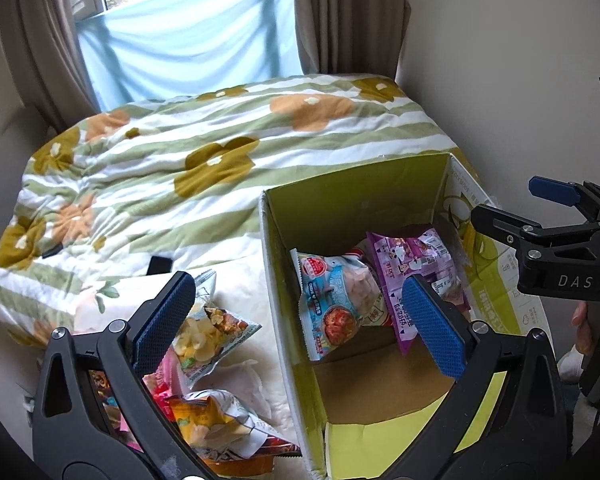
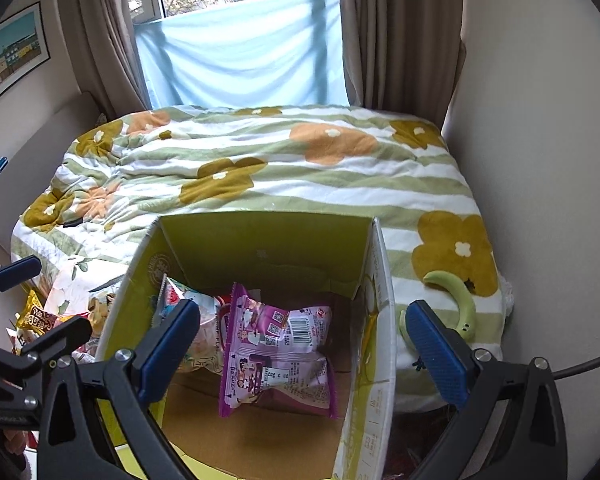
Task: Organize snacks
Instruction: 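Move both tools back over the snack pile on the table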
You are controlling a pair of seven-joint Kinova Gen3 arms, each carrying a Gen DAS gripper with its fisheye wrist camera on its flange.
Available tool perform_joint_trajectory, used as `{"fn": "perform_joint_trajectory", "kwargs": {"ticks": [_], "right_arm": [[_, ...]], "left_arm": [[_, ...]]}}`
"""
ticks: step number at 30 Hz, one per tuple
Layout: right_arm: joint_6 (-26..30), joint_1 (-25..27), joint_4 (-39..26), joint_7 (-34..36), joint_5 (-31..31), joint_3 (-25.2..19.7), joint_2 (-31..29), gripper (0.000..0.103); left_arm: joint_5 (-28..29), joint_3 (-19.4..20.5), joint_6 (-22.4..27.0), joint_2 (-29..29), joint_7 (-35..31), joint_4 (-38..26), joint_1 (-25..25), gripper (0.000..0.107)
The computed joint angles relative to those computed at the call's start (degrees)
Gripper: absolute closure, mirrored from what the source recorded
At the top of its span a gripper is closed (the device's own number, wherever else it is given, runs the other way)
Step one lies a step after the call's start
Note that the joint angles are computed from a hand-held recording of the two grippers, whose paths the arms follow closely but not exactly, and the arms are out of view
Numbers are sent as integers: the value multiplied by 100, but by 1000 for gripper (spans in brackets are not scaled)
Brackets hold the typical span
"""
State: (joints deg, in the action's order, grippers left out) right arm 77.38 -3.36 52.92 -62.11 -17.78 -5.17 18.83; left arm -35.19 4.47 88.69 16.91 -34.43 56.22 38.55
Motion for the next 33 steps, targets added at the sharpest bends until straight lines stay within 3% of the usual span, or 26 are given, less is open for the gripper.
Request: {"fn": "perform_joint_trajectory", "kwargs": {"ticks": [9, 15, 18, 20, 27, 33], "right_arm": [[-75, 219, 448, 330, -414, 17, -736, 1], [-246, 203, 1144, 339, -740, 196, -1491, 1], [-405, 21, 1592, 52, -562, 236, -1971, 1], [-492, -158, 1865, -308, -273, 208, -2252, 1], [-516, -612, 2737, -1058, -249, 204, -3102, 1], [-542, -975, 3319, -1813, -76, -37, -3709, 0]], "left_arm": [[-518, 157, 520, -462, 452, 60, 457, 5], [-1056, 639, 1003, -1046, 932, 576, 709, 5], [-1114, 940, 1174, -1439, 1179, 957, 698, 5], [-1059, 1143, 1294, -1733, 1355, 1244, 658, 5], [-692, 1866, 1899, -2786, 2072, 2178, 424, 5], [-64, 2197, 2067, -3633, 2370, 2860, 147, 5]]}}
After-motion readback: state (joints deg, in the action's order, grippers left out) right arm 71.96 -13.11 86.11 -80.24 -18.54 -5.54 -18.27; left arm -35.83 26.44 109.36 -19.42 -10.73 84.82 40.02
